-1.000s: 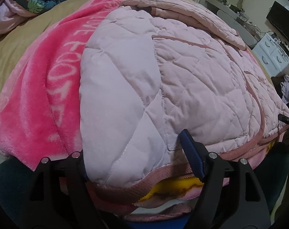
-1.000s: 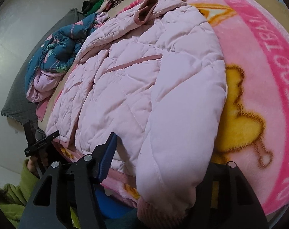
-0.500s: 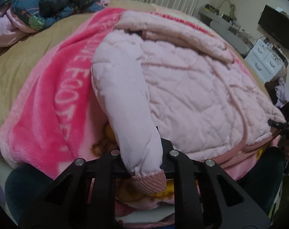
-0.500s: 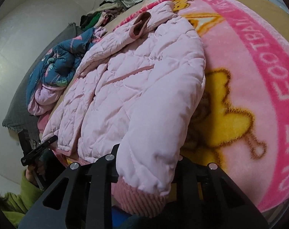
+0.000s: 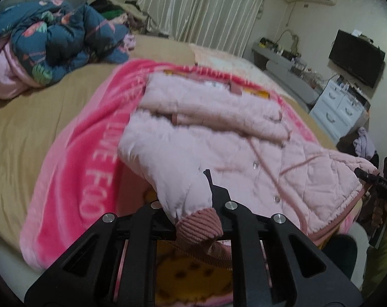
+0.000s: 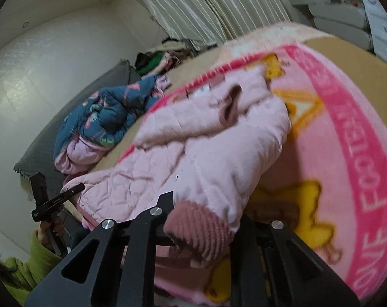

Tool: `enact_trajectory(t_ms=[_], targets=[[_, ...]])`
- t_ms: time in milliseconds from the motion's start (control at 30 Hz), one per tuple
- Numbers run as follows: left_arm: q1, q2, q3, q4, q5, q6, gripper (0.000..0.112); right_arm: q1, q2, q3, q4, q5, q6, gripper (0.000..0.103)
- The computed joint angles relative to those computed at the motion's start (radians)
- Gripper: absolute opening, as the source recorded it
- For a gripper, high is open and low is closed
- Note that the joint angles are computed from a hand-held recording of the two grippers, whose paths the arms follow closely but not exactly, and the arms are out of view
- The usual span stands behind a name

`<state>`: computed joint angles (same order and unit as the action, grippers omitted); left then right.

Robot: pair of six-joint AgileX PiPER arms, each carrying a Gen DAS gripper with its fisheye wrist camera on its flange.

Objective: Fold large clothes
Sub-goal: 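Lift the hem with both tools and fold it toward the collar, then carry the held hem over the jacket toward the collar with both tools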

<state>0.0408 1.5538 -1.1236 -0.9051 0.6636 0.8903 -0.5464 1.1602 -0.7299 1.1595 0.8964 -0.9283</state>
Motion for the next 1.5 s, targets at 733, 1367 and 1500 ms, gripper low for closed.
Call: enact_trajectory(t_ms=[733,1367,1500], targets=[[-0.054,0.350,-0.766,0.216,0.125,-0.484,0.007,0.057,0.325,-0.509,0.032,-0.093,0.209,0.012],[-0.139,0.554,-1.136,0.508,0.164,-0.711,0.007,0.117,0.496,-0.736,-0.076,-0.170,0.376,0.012],[-0.138,0.592,-1.201,0.521,0.193,-0.733,0.007,0.130,0.526,-0.790,-0.130,-0.169,0.434,0.012]])
